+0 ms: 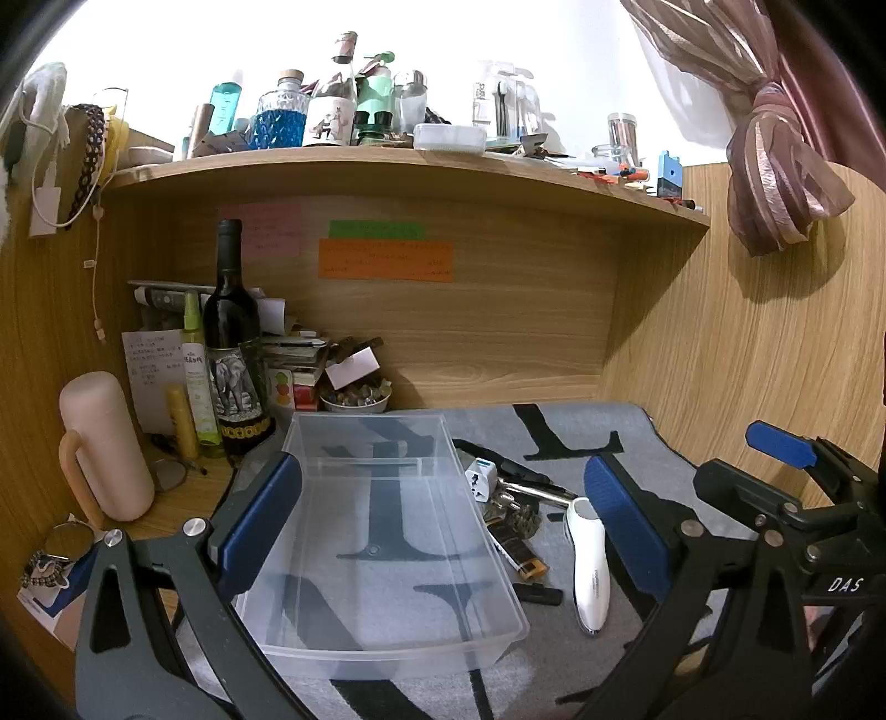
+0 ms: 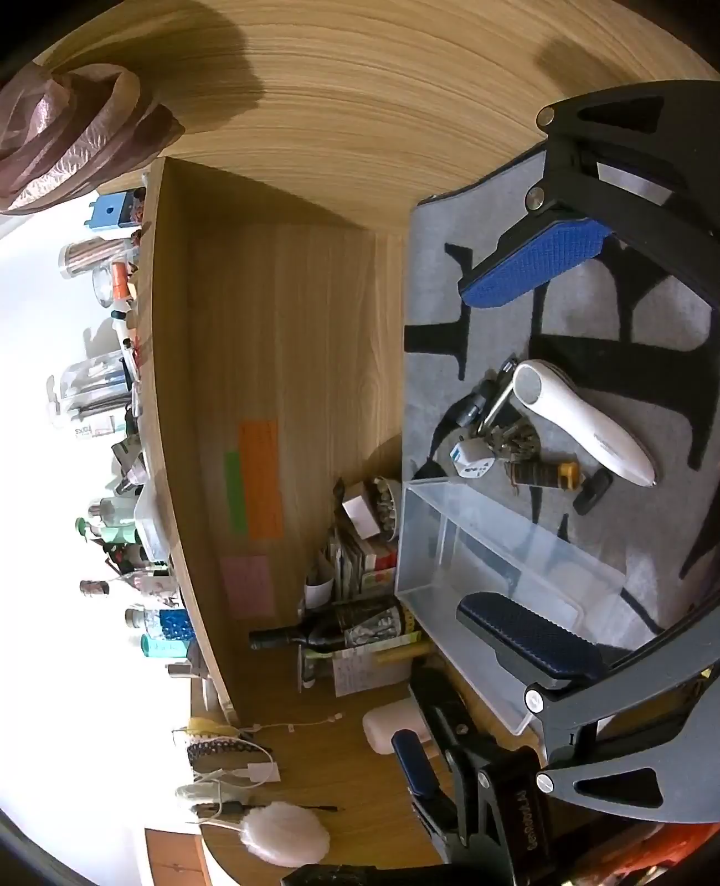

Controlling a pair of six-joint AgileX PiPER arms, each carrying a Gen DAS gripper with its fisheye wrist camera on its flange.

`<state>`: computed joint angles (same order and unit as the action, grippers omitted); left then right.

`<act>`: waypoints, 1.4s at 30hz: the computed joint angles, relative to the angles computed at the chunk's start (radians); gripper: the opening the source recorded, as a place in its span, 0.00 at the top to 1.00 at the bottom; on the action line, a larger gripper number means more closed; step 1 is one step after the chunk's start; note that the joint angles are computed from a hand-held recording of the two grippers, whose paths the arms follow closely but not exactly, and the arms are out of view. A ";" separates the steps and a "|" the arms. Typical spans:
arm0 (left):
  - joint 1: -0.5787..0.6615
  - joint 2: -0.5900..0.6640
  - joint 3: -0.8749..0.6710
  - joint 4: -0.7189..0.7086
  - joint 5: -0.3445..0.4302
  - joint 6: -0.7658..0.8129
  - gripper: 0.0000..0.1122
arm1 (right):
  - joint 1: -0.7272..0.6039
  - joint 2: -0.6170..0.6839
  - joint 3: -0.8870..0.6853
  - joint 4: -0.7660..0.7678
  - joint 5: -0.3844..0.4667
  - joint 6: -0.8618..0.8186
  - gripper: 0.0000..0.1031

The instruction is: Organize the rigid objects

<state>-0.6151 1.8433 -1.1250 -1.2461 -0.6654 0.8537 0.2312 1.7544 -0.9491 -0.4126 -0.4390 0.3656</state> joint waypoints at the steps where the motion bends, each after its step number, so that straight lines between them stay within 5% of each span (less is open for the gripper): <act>1: 0.002 -0.002 0.002 0.002 0.002 0.001 0.08 | -0.004 0.001 -0.001 -0.015 -0.001 0.017 0.00; 42: 0.016 -0.004 -0.002 0.007 0.020 0.009 0.08 | 0.006 0.006 -0.006 -0.003 0.002 0.014 0.00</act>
<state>-0.5996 1.8394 -1.1266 -1.2393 -0.6451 0.8622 0.2371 1.7609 -0.9548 -0.4154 -0.4371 0.3796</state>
